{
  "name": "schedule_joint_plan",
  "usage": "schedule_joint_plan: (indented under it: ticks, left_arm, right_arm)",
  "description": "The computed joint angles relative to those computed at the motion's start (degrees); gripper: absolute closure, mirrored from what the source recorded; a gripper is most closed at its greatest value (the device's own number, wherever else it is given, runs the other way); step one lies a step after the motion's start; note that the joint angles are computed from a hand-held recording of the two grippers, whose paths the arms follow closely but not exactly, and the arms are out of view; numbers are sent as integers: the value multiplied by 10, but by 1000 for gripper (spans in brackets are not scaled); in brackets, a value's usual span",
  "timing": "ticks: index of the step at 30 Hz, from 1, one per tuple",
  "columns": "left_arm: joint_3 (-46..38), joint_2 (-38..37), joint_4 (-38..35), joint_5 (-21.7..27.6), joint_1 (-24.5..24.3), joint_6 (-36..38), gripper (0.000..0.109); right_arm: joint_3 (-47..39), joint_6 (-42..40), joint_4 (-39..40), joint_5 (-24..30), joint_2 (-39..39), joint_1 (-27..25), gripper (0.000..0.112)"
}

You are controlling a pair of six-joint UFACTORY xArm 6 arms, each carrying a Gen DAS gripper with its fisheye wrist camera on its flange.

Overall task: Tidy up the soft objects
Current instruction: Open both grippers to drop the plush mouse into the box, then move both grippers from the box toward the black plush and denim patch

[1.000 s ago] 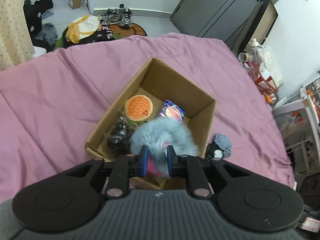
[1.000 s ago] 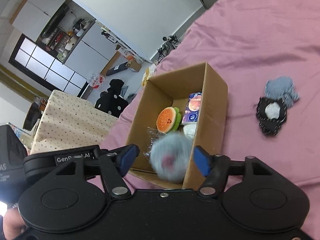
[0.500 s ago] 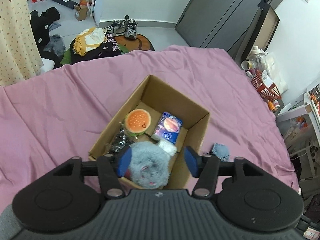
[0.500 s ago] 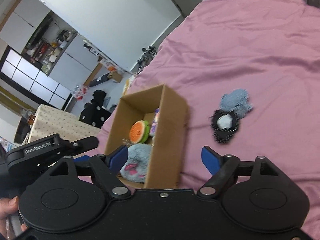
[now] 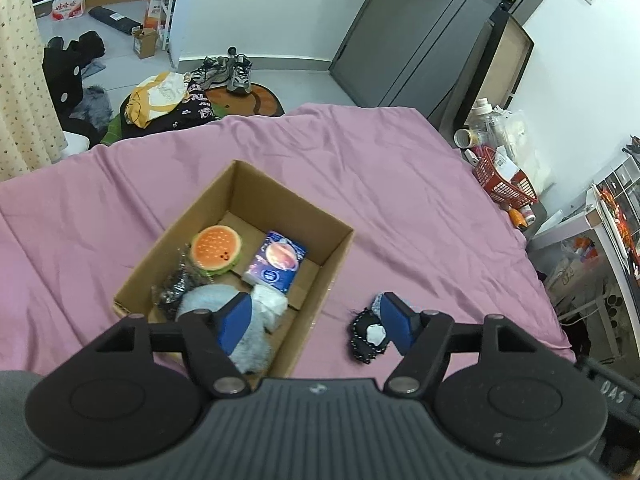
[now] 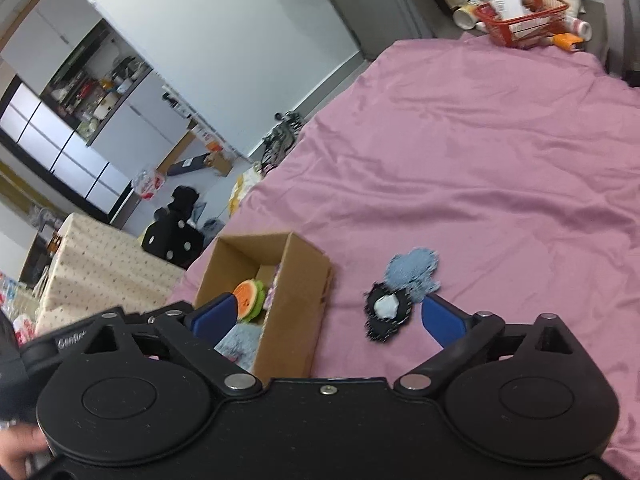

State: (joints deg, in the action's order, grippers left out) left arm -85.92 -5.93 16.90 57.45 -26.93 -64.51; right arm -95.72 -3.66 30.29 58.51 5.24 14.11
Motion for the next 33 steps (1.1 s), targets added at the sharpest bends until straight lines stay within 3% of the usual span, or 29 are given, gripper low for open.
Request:
schedule_joint_plan:
  ticks: [3, 6, 10, 12, 20, 25, 31, 33]
  left_arm:
    - [-17, 16, 16, 6, -13, -22, 39]
    - [-33, 29, 38, 14, -24, -49, 39]
    - [-44, 48, 78, 12, -43, -85, 39]
    - [-44, 55, 85, 8, -48, -94, 39]
    - [-59, 92, 113, 12, -71, -150, 39]
    - [-92, 130, 129, 24, -83, -164, 39]
    - [-134, 180, 151, 49, -97, -196, 39]
    - [-153, 198, 159, 61, -100, -204, 40]
  right_arm:
    - [8, -24, 29, -15, 5, -11, 10]
    - [68, -74, 87, -71, -10, -19, 10]
    - [107, -93, 97, -100, -10, -28, 10]
    - [99, -64, 84, -89, 3, -34, 10]
    - [111, -90, 168, -87, 21, -52, 10]
    - [113, -83, 202, -91, 36, -59, 20]
    - [106, -100, 264, -70, 58, -73, 21]
    - [100, -86, 248, -79, 71, -70, 21]
